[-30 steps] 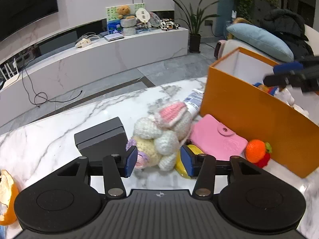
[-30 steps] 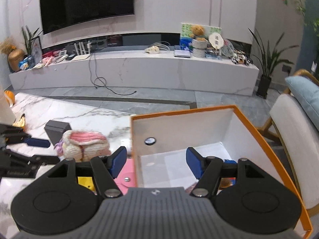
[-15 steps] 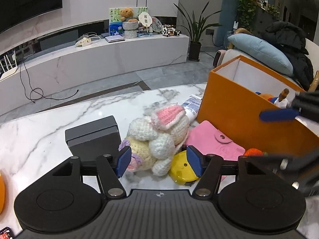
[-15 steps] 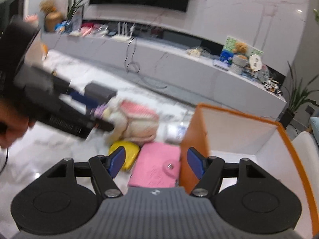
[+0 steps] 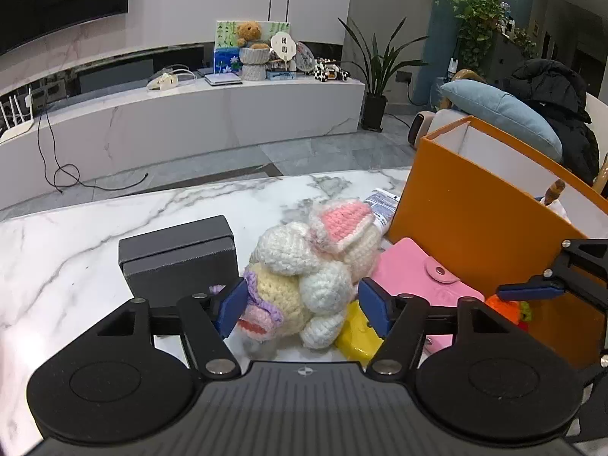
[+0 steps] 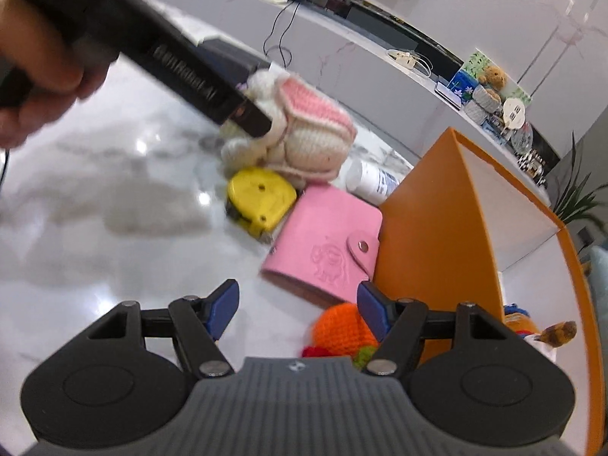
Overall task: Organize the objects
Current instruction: 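Close the left tool on the crocheted bunny while the right tool grasps the orange crocheted fruit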
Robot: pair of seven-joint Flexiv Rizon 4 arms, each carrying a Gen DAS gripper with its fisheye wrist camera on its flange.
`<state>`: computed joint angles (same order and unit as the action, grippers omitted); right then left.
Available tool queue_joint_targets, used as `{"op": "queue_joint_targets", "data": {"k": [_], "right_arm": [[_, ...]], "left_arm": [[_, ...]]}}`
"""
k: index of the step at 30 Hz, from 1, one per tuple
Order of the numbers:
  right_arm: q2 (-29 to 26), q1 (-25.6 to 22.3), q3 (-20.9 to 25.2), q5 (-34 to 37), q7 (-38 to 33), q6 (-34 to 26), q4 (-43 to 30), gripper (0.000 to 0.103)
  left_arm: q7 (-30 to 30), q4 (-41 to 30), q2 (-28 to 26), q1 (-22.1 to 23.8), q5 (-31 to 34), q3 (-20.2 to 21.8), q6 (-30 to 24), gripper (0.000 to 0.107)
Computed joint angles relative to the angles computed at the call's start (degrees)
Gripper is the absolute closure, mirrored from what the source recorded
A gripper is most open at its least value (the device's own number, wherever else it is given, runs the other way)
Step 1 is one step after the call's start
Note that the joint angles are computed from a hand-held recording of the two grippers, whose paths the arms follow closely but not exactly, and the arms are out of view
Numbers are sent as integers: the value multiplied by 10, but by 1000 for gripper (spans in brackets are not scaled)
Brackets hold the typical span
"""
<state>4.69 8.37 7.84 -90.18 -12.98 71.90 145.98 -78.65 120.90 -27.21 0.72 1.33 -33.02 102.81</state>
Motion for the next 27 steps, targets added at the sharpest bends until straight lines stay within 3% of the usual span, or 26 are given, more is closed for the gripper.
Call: {"op": "queue_joint_targets", "data": {"k": [14,16,19,23,27], "right_arm": [[-6,60,38,71,-65,-161,1,30],[-9,69,42,77,-81,-186,0,32],[-11,88,54,140,-131,-231,-4,50],[-1,92,50,156,-147,-226,0,55],[13,86,45,169,-140,-173,7,56]], "left_arm": [[23,-12,0,-53,-5,59,-11,24],[27,-11,3,-54,-13,60,-22,26],[30,-8,11,-51,-33,56,-44,30],[47,-4,24,-60,-52,63,-61,35],[60,9,36,-53,-73,52,-69,43]]}}
